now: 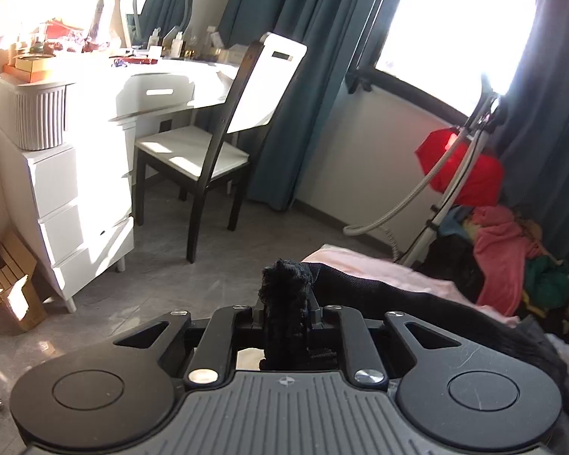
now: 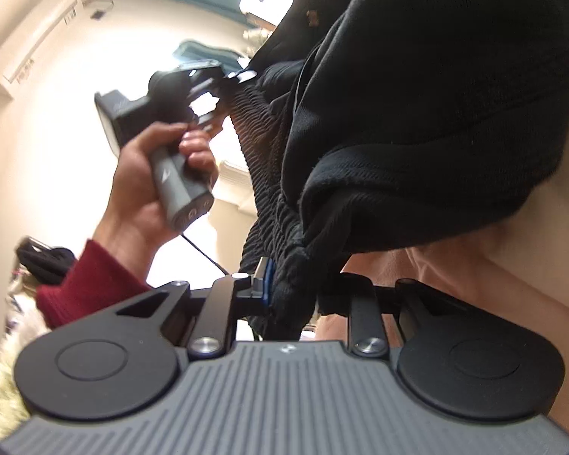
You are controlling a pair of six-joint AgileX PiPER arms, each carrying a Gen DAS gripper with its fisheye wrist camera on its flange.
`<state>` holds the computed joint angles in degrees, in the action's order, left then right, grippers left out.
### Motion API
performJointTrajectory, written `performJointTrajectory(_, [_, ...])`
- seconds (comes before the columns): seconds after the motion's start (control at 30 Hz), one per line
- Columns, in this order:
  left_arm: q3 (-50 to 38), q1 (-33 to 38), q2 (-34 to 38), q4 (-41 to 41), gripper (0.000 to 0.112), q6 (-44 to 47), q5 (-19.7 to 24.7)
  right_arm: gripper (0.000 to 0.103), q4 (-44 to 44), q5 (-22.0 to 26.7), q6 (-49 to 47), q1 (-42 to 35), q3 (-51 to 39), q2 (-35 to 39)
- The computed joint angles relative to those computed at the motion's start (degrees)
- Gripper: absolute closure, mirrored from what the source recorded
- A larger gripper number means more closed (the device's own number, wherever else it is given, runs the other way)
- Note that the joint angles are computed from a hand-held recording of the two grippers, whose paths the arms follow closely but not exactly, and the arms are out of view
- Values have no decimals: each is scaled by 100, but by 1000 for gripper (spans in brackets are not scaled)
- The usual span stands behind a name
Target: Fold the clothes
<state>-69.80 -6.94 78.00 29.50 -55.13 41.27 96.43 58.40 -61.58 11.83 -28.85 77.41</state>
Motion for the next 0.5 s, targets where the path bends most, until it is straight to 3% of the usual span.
performJointTrajectory(0.13, [540, 327, 445, 35, 92, 1, -608, 78, -69, -1134, -307, 933, -220, 298])
performJointTrajectory(0.2, [869, 405, 406, 152, 88, -259, -978, 74, -302, -1206, -282, 944, -248, 138])
performJointTrajectory(0.27, [1136, 292, 236, 495, 79, -678, -1034, 70, -681, -1201, -42, 891, -296, -77])
performJointTrajectory(0.33, [1339, 146, -67, 529, 70, -803, -955, 55, -1120, -1208, 352, 921, -488, -260])
performJointTrajectory(0.4, [1477, -204, -420, 816, 46, -1242, -578, 35, -1667, -1154, 602, 827, -440, -702])
performJointTrajectory(0.43, [1526, -458, -586, 1089, 43, -1588, -294, 30, -1961, -1090, 725, 731, -384, -987])
performJointTrajectory(0.5, [1600, -1234, -1021, 1557, 37, -2097, 472, 30, -2599, -856, 1109, 440, -336, -1614])
